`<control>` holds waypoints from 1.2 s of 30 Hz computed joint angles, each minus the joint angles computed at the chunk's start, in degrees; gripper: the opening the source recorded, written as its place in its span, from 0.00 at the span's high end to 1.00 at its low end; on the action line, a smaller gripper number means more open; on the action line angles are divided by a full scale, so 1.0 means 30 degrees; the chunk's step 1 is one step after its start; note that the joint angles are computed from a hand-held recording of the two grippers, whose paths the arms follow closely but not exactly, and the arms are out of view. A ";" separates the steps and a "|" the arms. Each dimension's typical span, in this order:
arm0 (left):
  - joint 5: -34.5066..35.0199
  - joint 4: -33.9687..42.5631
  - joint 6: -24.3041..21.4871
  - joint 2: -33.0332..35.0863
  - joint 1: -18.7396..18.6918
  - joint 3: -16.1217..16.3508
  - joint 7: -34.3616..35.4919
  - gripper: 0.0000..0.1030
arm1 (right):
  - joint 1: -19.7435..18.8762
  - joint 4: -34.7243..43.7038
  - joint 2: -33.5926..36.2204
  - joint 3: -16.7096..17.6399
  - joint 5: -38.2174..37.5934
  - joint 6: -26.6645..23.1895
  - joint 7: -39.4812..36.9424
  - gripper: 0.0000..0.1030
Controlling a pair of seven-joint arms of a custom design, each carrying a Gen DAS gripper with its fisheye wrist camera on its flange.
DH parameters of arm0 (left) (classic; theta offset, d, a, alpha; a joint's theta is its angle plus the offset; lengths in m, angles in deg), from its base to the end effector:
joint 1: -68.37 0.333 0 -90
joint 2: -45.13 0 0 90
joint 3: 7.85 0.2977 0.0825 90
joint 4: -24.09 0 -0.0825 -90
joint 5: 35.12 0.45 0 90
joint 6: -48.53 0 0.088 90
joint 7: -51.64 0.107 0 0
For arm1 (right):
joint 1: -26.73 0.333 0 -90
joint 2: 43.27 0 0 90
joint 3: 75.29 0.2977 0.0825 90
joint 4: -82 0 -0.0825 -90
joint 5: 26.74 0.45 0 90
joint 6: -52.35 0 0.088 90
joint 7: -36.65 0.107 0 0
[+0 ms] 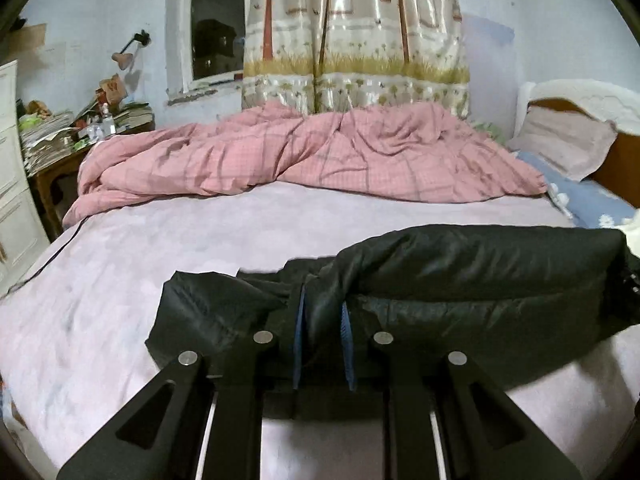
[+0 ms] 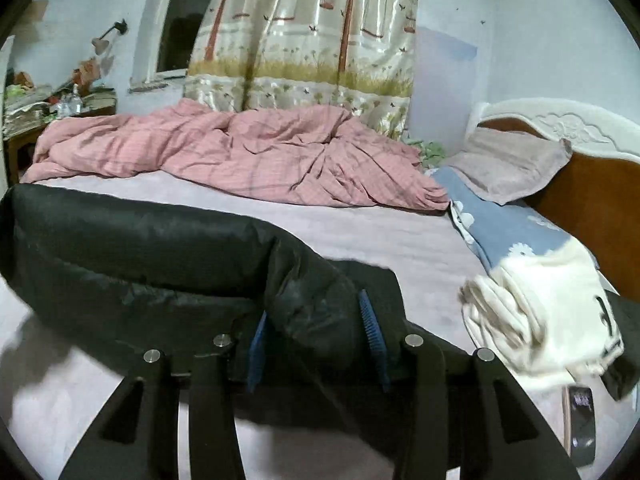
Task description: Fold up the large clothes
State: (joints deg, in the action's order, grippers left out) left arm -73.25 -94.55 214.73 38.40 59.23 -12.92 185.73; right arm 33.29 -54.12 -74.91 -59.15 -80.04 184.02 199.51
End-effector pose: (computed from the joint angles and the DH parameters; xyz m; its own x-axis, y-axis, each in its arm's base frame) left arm 0.6183 -0.1202 0.5442 -0.4216 -0.9063 -0.0298 -0.4777 0.2500 -0.8422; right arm 0.4673 0.1881 0.5418 -0.4469 -0.8816 0.1520 -0.5226 0.1194 -0.8442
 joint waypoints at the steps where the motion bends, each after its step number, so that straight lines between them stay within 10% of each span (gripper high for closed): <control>1: 0.0840 0.0800 -0.0032 0.0845 0.0130 -0.0192 -0.0772 0.85 | -0.0213 0.0415 0.0621 -0.0263 0.0000 0.0335 -0.0022 0.57; 8: 0.7222 0.4754 -0.0176 0.5028 0.0919 -0.1332 -0.6222 0.85 | -0.0810 0.2831 0.4101 -0.1778 0.0135 0.1660 -0.0260 0.57; 20: 0.7200 0.7568 -0.0283 0.8166 0.2513 -0.3398 -0.5352 0.80 | -0.0439 0.3884 0.6184 -0.3359 -0.0893 0.3119 0.0735 0.49; 22: 0.5561 0.7081 -0.0034 0.7636 0.3362 -0.4270 -0.3965 0.75 | -0.0633 0.3056 0.5146 -0.3241 -0.1446 0.3574 0.1535 0.36; 26: -0.1438 0.5179 0.1796 0.5568 0.5660 -0.6749 0.2457 0.28 | -0.1446 0.0898 0.2182 -0.2489 -0.3208 0.4318 0.3603 0.20; 28: -0.6332 0.4647 0.1635 0.4383 0.6723 -0.7701 0.6783 0.26 | -0.1892 -0.0091 0.0673 -0.2183 -0.3494 0.4789 0.4276 0.17; 32: -1.2243 0.3227 -0.0111 0.1844 0.6856 -0.6930 1.2173 0.19 | -0.2253 -0.2275 -0.2545 -0.1749 -0.2692 0.5623 0.4267 0.17; 36: -1.3446 0.1636 -0.1493 0.0209 0.6132 -0.5639 1.3893 0.19 | -0.1477 -0.4143 -0.4570 -0.1980 -0.0981 0.6904 0.1907 0.17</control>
State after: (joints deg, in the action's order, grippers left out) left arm -113.58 -89.64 210.26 39.03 77.63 -29.83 227.41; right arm 28.86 -66.55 -88.61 -65.09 -82.98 204.73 205.23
